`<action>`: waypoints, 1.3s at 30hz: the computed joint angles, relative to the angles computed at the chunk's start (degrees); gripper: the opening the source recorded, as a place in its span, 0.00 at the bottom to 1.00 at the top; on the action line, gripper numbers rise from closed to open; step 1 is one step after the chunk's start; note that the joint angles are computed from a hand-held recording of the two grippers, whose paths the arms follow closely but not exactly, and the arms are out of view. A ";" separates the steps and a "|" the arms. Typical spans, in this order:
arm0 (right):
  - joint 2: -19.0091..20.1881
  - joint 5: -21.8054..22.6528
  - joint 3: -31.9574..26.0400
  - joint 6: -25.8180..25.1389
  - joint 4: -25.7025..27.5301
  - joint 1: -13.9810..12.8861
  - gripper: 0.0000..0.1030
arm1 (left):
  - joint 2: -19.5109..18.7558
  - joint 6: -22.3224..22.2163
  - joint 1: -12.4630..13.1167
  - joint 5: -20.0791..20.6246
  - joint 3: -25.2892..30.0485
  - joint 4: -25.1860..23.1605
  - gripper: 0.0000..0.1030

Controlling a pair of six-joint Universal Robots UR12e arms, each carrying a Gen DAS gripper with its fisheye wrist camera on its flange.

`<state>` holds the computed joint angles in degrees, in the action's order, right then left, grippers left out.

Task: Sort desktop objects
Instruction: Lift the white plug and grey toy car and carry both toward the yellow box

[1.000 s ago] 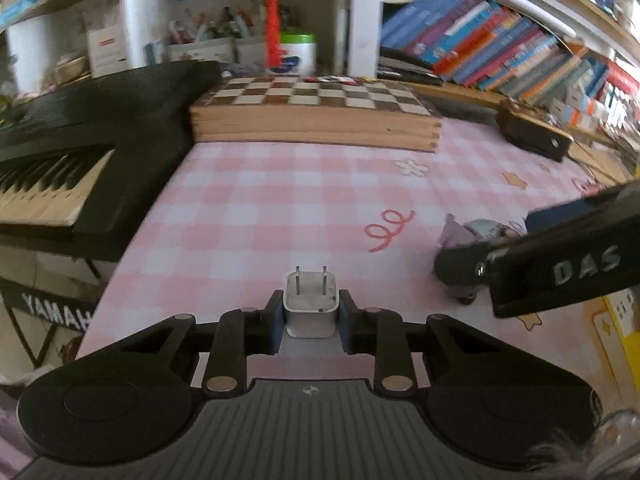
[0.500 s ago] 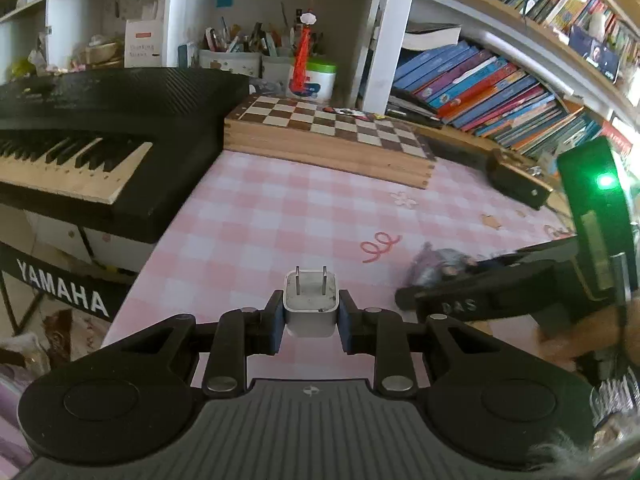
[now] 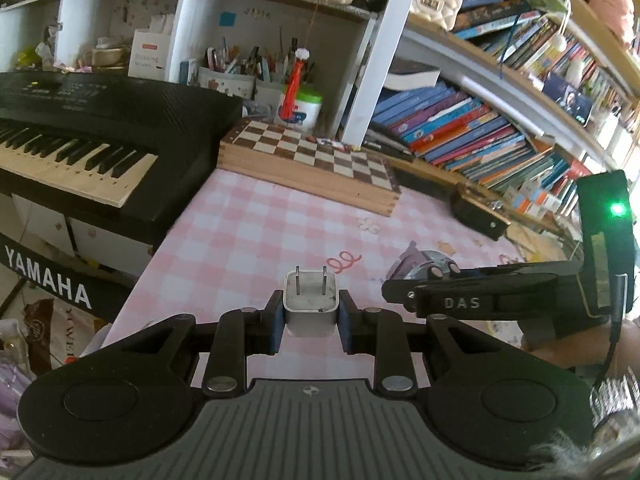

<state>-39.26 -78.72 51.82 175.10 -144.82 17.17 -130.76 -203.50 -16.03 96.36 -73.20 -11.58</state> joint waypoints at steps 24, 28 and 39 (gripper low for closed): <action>-17.52 -0.56 27.43 8.21 -14.99 1.94 0.63 | 11.92 1.38 -0.48 -6.36 -18.50 10.21 0.24; -20.00 -0.58 31.35 9.27 -15.99 2.78 0.63 | 14.37 2.46 -0.55 -7.36 -21.91 10.84 0.24; -25.61 -4.06 40.42 12.97 -19.27 4.85 0.63 | 19.01 4.93 -0.84 -13.05 -28.67 10.79 0.24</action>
